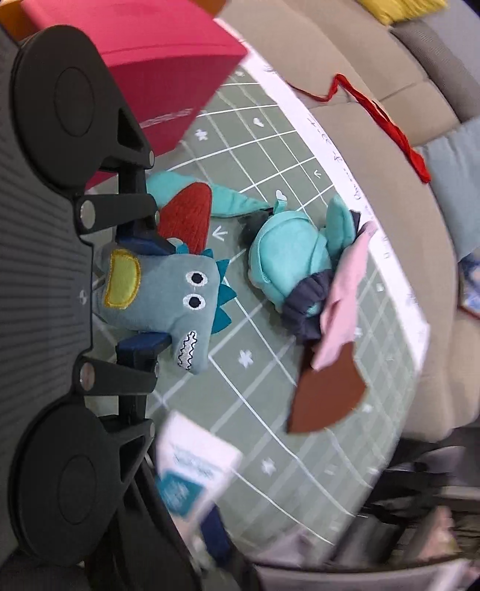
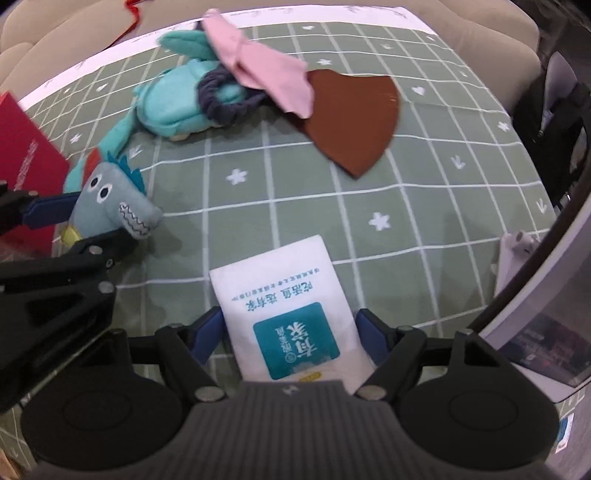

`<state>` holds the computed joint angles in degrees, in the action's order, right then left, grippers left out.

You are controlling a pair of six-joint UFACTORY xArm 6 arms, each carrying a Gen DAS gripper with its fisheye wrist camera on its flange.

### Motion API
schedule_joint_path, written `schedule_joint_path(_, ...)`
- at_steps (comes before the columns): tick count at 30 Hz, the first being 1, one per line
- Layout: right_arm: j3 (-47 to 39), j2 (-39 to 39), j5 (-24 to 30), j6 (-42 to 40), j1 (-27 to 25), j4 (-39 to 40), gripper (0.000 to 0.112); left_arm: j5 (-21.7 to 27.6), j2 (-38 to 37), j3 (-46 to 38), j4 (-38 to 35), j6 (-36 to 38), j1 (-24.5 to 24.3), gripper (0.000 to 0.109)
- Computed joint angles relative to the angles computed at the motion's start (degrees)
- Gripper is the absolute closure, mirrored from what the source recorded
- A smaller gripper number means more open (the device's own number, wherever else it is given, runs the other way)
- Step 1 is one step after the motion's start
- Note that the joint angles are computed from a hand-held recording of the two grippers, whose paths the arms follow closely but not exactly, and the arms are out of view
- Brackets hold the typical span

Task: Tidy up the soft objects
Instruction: 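Carry the plush monster with the left gripper while the right carries the packet over the box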

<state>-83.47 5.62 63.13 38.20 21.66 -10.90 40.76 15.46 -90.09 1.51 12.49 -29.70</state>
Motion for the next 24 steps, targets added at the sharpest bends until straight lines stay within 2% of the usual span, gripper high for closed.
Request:
schedule_joint_path(3, 2.1, -1.9, 0.6, 2.8, 1.3, -1.0, 0.036, -3.4, -5.1, 6.5, -13.7, 1.5, 2.4, 0.060)
schedule_joint_path(4, 2.7, -2.6, 1.1, 4.5, 1.9, -1.3, 0.036, -3.0, -6.7, 8.1, -19.3, 3.6, 3.4, 0.060)
schedule_joint_path(6, 4.0, -3.5, 1.0, 6.8, 2.9, -2.3, 0.036, -0.9, -8.9, 9.9, -24.7, 7.6, 4.6, 0.060)
schedule_joint_path(10, 3.1, -3.1, 1.6, 9.5, 3.3, -1.3, 0.037, -1.9, -13.3, 15.7, -23.3, 8.4, 5.5, 0.060)
schedule_joint_path(14, 3.7, -3.2, -2.2, 7.2, 3.3, -1.2, 0.037, -3.9, -13.2, 17.2, -26.9, 11.9, 5.8, 0.060)
schedule_joint_path(18, -0.6, -1.0, 2.4, 6.0, 3.1, -2.6, 0.038, -3.5, -13.0, 16.2, -24.1, 7.5, 5.3, 0.060)
schedule_joint_path(21, -2.5, -1.1, 2.2, 6.3, 3.1, -4.5, 0.038, 1.0, -11.9, 12.5, -17.3, 0.9, 4.7, 0.060)
schedule_joint_path(24, -0.8, -3.0, -0.3, 7.9, 1.9, -0.8, 0.038, 2.9, -11.9, 11.0, -13.8, -3.4, 4.2, 0.060)
